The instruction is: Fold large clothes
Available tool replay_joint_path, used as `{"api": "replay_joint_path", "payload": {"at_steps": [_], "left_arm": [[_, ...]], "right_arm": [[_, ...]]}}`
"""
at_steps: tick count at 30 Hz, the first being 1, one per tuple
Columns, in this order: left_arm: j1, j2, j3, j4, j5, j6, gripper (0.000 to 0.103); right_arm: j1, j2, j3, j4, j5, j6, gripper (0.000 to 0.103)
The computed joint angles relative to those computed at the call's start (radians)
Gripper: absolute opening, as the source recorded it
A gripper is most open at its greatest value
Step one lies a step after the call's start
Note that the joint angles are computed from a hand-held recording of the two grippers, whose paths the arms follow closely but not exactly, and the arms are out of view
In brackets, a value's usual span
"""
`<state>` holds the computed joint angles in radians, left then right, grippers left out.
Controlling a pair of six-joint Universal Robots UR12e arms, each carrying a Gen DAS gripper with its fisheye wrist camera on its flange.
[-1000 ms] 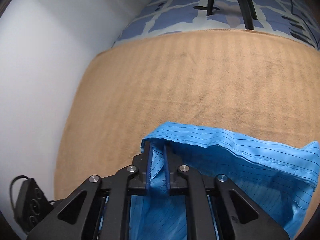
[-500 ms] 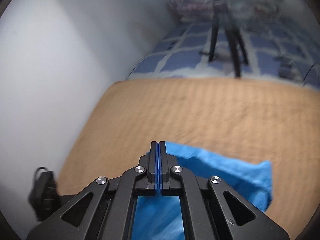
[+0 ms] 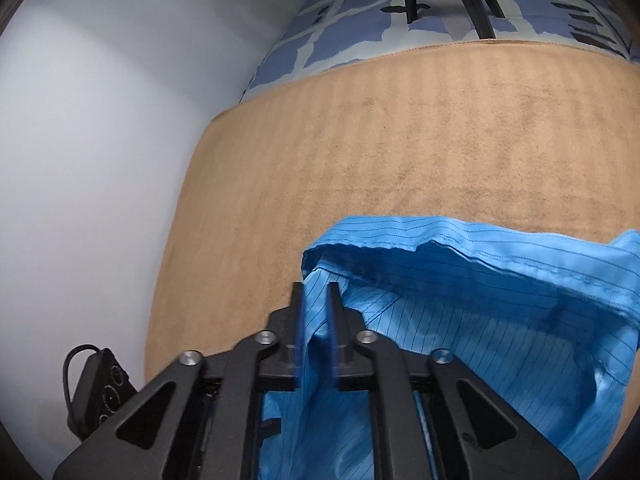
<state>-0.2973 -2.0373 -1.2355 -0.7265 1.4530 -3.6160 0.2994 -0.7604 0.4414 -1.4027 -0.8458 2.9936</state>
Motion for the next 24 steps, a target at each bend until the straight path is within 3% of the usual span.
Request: {"api": "replay_joint_path", "payload": {"at_steps": [3,11,12,13,14,17,20,21,24], "left_arm": [[0.000,0.000,0.000,-0.001,0.002,0.001,0.033],[0.000,0.000,0.002,-0.002,0.002,0.002,0.033],[0.000,0.000,0.001,-0.001,0.002,0.001,0.033],[0.000,0.000,0.000,0.000,0.001,0.001,0.033],[0.001,0.000,0.000,0.001,0.000,0.000,0.033],[0.002,0.001,-0.001,0.001,-0.004,-0.001,0.033],[0.001,0.000,0.001,0.000,0.001,0.001,0.033],[0.000,-0.001,0.003,-0.003,0.003,0.003,0.033],[0.000,-0.002,0.005,-0.004,0.003,0.002,0.033]], "right_arm": [[-0.004,-0.007,0.003,0.009,-0.005,-0.022,0.031],[0.006,0.018,-0.007,0.011,0.002,0.022,0.032],[0.010,0.015,0.004,-0.012,-0.002,0.032,0.031],[0.013,0.006,0.027,-0.045,-0.008,0.033,0.012],[0.017,-0.005,0.049,-0.071,-0.017,0.017,0.001],[0.017,-0.068,0.159,-0.235,-0.045,0.017,0.000],[-0.001,-0.119,0.252,-0.399,-0.038,0.081,0.000],[-0.004,-0.119,0.252,-0.401,-0.043,0.078,0.000],[-0.005,-0.085,0.182,-0.262,-0.048,0.047,0.001]]}}
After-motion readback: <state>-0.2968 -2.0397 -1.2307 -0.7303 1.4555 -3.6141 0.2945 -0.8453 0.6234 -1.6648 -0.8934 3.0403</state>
